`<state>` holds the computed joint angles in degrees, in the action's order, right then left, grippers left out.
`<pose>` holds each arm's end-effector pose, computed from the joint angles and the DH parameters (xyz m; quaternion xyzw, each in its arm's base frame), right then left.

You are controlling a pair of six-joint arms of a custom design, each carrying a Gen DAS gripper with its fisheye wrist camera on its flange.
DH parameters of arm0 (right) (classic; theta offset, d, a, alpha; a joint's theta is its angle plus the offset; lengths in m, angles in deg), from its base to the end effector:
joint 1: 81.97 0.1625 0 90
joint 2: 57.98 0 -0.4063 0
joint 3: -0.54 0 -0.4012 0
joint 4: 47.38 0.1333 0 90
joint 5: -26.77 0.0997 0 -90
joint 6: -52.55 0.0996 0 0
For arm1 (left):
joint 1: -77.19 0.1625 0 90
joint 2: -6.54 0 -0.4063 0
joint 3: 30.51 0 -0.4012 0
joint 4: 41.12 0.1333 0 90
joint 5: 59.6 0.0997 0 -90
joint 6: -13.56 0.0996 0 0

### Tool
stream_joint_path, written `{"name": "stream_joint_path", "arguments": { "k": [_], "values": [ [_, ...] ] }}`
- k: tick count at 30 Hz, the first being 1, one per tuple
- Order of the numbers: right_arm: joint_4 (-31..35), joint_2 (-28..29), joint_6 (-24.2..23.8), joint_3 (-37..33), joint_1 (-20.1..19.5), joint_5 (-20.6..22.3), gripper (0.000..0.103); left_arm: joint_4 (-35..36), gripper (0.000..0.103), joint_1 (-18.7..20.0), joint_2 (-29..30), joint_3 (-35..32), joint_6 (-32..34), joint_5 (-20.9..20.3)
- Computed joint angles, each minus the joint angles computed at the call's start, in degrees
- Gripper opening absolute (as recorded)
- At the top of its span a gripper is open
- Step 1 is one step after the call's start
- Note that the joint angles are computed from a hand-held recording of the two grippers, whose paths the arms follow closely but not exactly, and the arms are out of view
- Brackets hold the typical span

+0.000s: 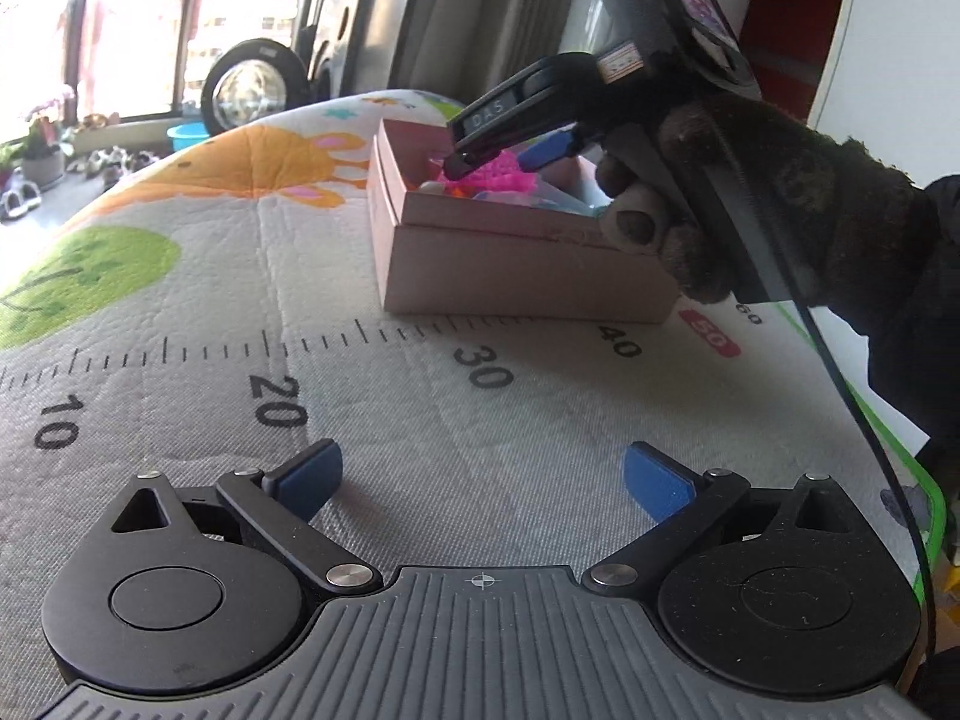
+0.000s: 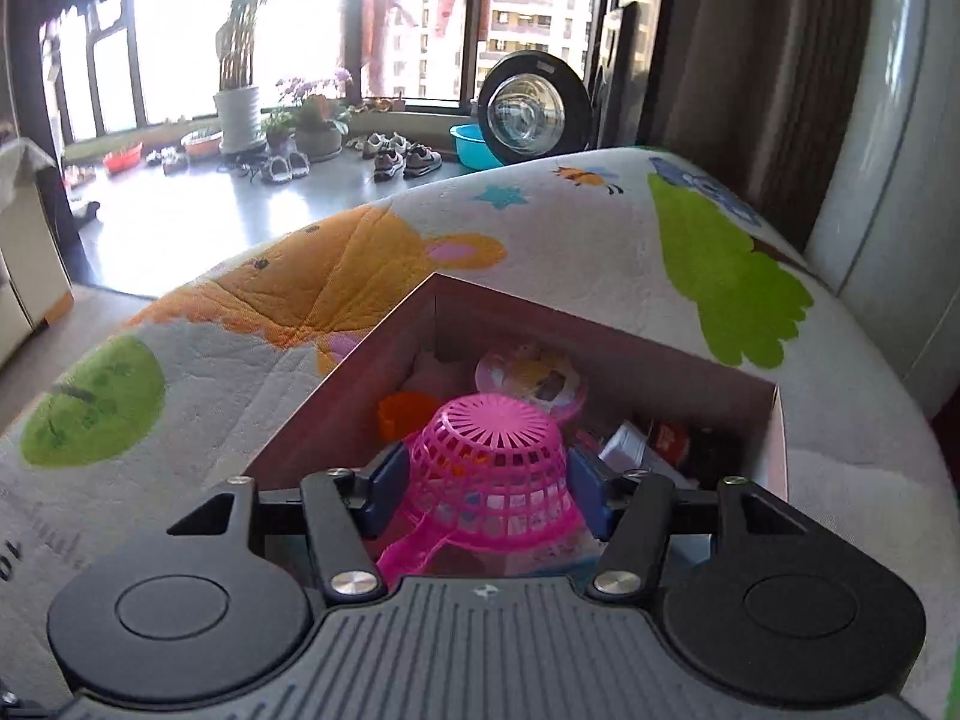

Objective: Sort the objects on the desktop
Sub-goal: 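Carry the teal piece over the box with the right gripper and release it, then lift the pink strainer with the right gripper and reset it inside the box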

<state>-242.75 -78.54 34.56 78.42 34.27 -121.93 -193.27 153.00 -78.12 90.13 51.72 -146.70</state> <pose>0.3537 -0.6085 0.0071 0.1148 -0.8127 0.3862 0.4210 0.0126 -0.5146 0.2860 0.4244 0.8764 -0.2163 0.0711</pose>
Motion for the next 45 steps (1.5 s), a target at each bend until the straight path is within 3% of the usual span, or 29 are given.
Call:
{"name": "stream_joint_path", "arguments": {
  "k": [4,6,8,11,13,16,18,20,21,22,23,27,30,31,32,36,42,45],
  "values": [
    [-12.31,3.95,-13.98,-5.05,1.32,-1.58,0.053,0.07,0.103,0.13,0.08,-0.14,-0.16,-0.25],
    [-19.73,6.26,-25.31,-7.87,1.68,-1.85,0.051,0.15,0.103,0.15,0.13,-0.21,-0.4,-0.26],
    [-21.22,6.93,-30.03,-8.86,1.78,-3.9,0.062,-0.09,0.103,0.06,0.09,-0.06,-0.36,-0.1],
    [-18.94,3.61,-23.27,-3.54,1.02,-3.63,0.072,-0.38,0.103,0.0,0.12,0.09,-0.42,0.11],
    [-17.95,1.17,-17.69,0.01,0.86,-2.83,0.073,-0.55,0.103,-0.15,0.13,0.19,-0.45,0.43],
    [-11.22,-3.16,-5.8,5.05,0.41,-0.37,0.074,-1.19,0.103,-0.64,0.11,0.68,0.0,1.36],
    [-7.97,-4.0,-2.17,5.64,-0.05,0.74,0.078,-1.35,0.103,-0.72,0.12,0.76,0.28,1.66],
    [-5.82,-3.28,-1.83,4.49,-0.46,0.24,0.078,-1.39,0.103,-0.73,0.12,0.78,0.32,1.75],
    [-4.39,-3.06,-1.55,4.12,-0.62,-0.02,0.071,-1.45,0.103,-0.74,0.09,0.82,0.38,1.8],
    [-3.47,-2.95,-1.56,4.0,-0.63,0.09,0.071,-1.47,0.103,-0.74,0.08,0.85,0.42,1.8],
    [-4.81,-2.31,-3.28,3.44,-0.33,-0.09,0.071,-1.43,0.103,-0.72,0.09,0.83,0.35,1.75],
    [-14.18,-1.34,-10.72,2.46,1.17,1.77,0.071,-1.39,0.103,-0.77,0.11,0.84,0.25,1.74],
    [-24.71,1.72,-19.79,-1.66,1.39,3.12,0.072,-1.32,0.103,-0.72,0.1,0.81,0.12,1.62],
    [-25.83,2.44,-21.26,-2.67,1.15,3.18,0.083,-1.29,0.103,-0.66,0.11,0.8,0.1,1.52],
    [-24.68,2.49,-20.95,-2.85,0.84,2.76,0.09,-1.27,0.103,-0.62,0.11,0.79,0.1,1.46],
    [-20.63,1.17,-15.32,-0.36,-0.12,0.93,0.09,-1.05,0.103,-0.47,0.22,0.54,-0.03,1.2],
    [-19.88,-5.64,-2.76,12.47,0.99,1.94,0.092,-1.07,0.103,-0.54,0.22,0.54,0.08,1.48],
    [-18.34,-8.37,6.04,18.32,2.63,0.17,0.102,-1.82,0.103,-0.96,0.16,1.03,0.49,2.53]
  ]
}}
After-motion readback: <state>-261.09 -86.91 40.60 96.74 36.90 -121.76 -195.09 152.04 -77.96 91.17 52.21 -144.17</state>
